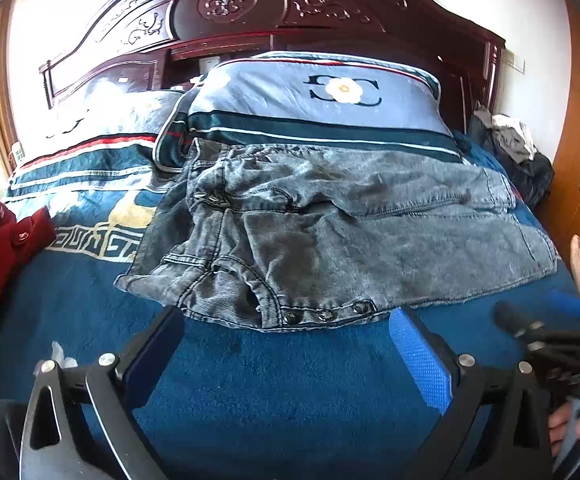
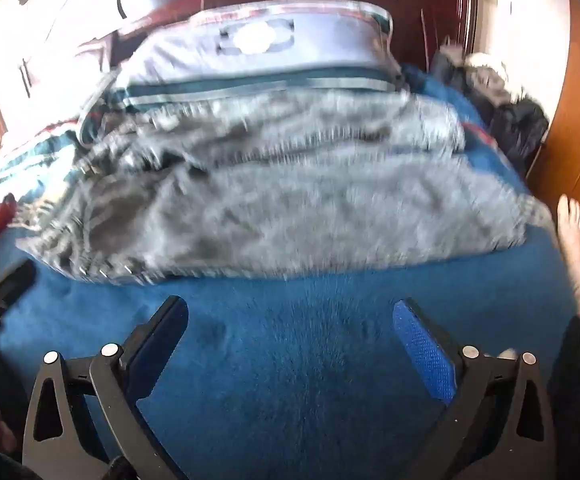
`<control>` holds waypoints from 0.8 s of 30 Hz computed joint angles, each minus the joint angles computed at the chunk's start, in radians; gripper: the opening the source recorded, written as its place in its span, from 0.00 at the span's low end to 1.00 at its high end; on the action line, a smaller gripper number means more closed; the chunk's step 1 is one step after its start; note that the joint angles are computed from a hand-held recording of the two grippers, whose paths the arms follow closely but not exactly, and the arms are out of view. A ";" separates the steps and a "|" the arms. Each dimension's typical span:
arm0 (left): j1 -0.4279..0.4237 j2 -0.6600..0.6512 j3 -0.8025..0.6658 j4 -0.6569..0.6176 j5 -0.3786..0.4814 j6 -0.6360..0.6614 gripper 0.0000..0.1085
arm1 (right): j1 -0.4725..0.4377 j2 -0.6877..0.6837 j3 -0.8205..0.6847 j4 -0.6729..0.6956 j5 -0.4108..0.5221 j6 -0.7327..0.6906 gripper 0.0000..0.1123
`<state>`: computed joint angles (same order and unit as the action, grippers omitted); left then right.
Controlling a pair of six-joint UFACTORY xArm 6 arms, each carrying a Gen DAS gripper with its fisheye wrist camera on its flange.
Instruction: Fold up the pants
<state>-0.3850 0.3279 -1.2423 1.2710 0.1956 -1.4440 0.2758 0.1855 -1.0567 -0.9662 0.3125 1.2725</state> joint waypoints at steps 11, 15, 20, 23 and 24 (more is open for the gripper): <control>-0.022 -0.065 0.046 0.070 0.073 -0.050 0.95 | 0.060 -0.150 -0.038 -0.185 0.106 0.156 0.92; -0.019 -0.080 0.060 0.075 0.077 -0.050 0.95 | 0.074 -0.191 -0.023 -0.190 0.129 0.166 0.92; -0.024 -0.088 0.068 -0.011 0.085 0.047 0.95 | 0.068 -0.191 -0.029 -0.134 0.120 0.125 0.92; -0.029 -0.099 0.078 -0.036 0.092 0.091 0.95 | 0.061 -0.193 -0.024 -0.125 0.109 0.116 0.92; -0.033 -0.104 0.079 -0.051 0.101 0.111 0.95 | 0.058 -0.192 -0.024 -0.117 0.104 0.110 0.92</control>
<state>-0.4179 0.2243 -1.1636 1.2201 0.2970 -1.3334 0.3336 -0.0062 -1.0807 -1.0833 0.4169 1.3828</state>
